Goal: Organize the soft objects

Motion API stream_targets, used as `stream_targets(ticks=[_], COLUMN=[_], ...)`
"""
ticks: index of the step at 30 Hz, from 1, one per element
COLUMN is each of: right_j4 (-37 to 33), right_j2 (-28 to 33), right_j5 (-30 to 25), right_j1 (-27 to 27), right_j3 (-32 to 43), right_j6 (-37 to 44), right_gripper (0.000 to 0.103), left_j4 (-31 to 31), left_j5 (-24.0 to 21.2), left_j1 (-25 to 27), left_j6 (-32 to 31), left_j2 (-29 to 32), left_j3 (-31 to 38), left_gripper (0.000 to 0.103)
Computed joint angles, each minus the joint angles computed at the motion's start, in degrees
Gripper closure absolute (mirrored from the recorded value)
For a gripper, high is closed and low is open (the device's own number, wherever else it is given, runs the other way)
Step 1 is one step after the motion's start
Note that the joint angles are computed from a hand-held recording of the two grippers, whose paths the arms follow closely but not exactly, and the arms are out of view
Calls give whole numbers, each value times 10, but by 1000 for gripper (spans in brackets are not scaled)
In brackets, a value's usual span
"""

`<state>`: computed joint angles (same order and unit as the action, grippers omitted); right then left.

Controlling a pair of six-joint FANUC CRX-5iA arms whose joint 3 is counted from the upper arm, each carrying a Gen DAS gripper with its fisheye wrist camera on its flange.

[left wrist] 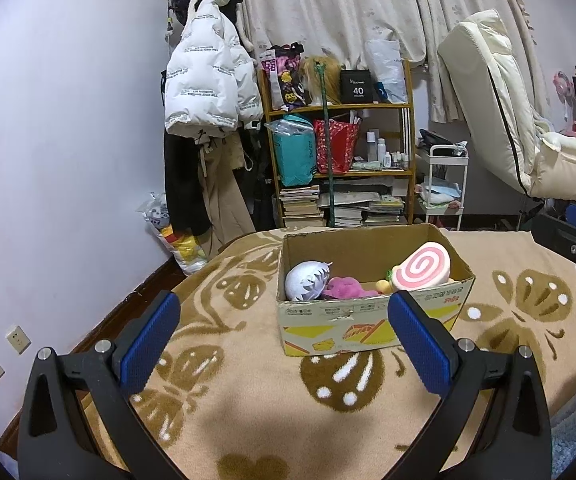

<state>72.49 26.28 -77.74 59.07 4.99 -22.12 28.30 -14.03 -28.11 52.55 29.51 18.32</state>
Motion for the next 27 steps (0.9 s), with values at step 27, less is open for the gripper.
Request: stream_targets(ticks=[27], right_j4=[-4], right_j2=[-3], right_j5=[0], right_j1=[0], right_j3=[1], right_j6=[3], right_gripper=[0], left_j4=[23], left_j5=[-17], left_j1=[0], left_j6=[-24], left_j2=[4], left_j3=[5], left_gripper=[1])
